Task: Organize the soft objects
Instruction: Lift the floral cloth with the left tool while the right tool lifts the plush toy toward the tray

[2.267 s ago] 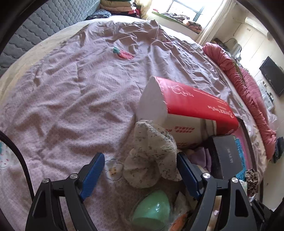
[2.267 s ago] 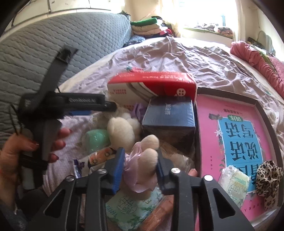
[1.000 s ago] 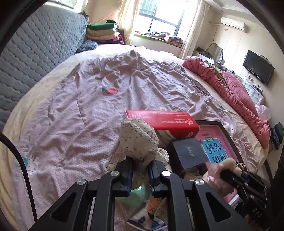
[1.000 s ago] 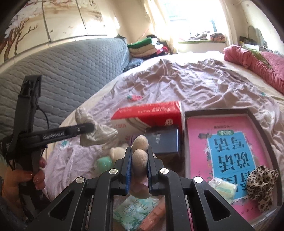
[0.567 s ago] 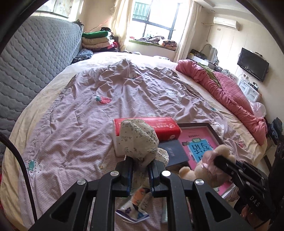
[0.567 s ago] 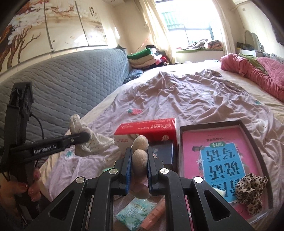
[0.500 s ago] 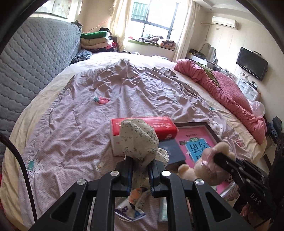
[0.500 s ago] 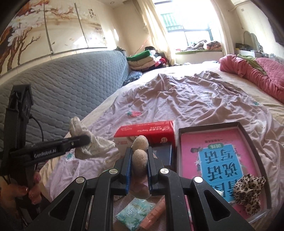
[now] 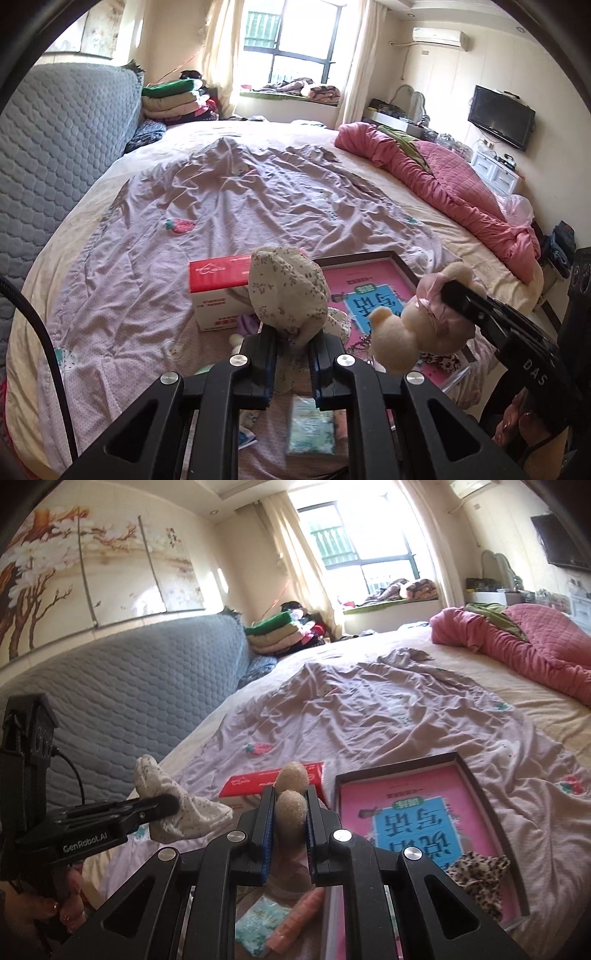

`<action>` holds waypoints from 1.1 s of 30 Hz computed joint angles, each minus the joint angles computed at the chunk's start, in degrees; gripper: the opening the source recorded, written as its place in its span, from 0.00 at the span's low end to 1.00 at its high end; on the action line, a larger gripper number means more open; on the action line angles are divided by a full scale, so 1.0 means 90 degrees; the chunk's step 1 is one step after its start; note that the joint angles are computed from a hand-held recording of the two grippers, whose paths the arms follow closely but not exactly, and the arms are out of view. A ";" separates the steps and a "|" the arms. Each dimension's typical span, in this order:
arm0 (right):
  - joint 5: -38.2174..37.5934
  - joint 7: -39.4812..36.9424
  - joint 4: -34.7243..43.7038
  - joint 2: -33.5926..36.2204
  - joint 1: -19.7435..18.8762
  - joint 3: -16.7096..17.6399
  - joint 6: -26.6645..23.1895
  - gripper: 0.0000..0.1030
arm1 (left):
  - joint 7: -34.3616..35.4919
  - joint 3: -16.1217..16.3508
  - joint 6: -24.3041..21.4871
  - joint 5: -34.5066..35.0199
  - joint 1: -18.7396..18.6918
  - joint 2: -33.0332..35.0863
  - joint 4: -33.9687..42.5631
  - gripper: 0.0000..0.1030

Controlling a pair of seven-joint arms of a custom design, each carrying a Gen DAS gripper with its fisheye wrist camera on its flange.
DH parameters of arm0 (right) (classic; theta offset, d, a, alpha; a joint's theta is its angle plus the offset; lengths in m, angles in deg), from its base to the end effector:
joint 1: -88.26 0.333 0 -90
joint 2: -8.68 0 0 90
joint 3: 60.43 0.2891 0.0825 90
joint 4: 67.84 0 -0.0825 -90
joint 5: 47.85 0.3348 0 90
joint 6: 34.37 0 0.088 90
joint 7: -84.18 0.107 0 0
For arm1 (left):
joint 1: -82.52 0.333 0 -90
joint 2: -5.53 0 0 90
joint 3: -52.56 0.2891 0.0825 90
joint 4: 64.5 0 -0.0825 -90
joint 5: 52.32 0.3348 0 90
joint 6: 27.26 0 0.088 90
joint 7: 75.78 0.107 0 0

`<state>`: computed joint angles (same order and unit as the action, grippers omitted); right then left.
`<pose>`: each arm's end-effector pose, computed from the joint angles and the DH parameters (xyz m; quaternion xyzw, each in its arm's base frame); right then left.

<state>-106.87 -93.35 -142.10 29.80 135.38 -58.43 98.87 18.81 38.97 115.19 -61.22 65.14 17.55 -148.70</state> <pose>0.4458 0.4844 0.6017 -0.5108 0.6795 -0.2766 0.4482 0.5404 -0.3025 0.6369 -0.4622 0.7898 -0.3811 0.1315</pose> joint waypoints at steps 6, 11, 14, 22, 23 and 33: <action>-0.0217 0.0335 -0.0571 -0.0482 -0.0060 0.0092 -0.0170 0.14 | 0.0031 -0.0078 -0.0068 0.0107 -0.0160 -0.0011 0.0030 0.15; -0.0391 0.0603 -0.1021 -0.0835 -0.0229 0.0289 -0.0286 0.14 | 0.0048 -0.0125 -0.0129 0.0217 -0.0309 0.0008 0.0038 0.15; -0.0373 0.0559 -0.1097 -0.0902 -0.0323 0.0416 -0.0385 0.14 | 0.0049 -0.0149 -0.0181 0.0277 -0.0391 0.0033 0.0054 0.15; -0.0505 0.0997 -0.1723 -0.1319 -0.0576 0.0617 -0.0282 0.14 | -0.0045 -0.0163 -0.0337 0.0512 -0.0607 0.0206 0.0219 0.15; -0.0518 0.1034 -0.1799 -0.1372 -0.0608 0.0647 -0.0308 0.14 | -0.0068 -0.0164 -0.0364 0.0524 -0.0631 0.0258 0.0273 0.15; -0.0516 0.1603 -0.2801 -0.1949 -0.1024 0.0928 -0.0329 0.14 | -0.0221 -0.0129 -0.0681 0.0841 -0.0978 0.0815 0.0816 0.15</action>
